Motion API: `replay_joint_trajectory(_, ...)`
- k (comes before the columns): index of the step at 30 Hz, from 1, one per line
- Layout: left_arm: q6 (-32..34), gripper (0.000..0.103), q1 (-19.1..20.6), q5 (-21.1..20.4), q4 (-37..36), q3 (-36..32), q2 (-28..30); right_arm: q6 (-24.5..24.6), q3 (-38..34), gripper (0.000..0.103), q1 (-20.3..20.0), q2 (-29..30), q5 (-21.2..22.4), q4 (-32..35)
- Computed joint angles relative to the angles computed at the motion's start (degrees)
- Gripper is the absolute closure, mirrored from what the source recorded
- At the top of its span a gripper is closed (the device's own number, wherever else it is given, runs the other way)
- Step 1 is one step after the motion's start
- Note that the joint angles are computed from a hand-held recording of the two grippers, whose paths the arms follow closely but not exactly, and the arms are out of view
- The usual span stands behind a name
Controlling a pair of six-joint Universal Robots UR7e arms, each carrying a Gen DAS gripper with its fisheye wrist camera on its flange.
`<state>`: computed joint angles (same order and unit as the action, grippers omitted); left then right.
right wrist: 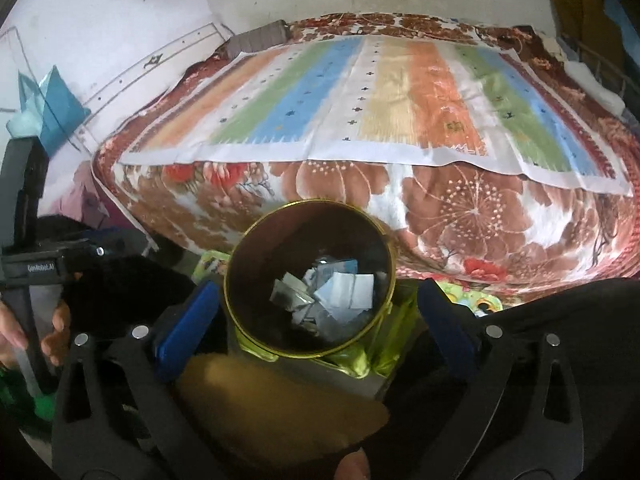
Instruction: Collect trash
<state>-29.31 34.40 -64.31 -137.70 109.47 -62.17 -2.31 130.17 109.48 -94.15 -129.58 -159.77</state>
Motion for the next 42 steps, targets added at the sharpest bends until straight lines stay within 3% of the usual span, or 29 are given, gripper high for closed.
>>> replay_joint_trajectory(11, 0.12, 0.005, -0.63, 0.93, 3.03, -0.81, 0.66, -1.27, -0.36, 0.008, 0.03, 2.24, -0.16, -1.62)
replay_joint_trajectory(42, -0.63, 0.005, -0.83, 2.07, 4.20, -1.27, 1.34, -0.40, -0.68, 0.008, -1.09, 1.11, 3.51, 0.73)
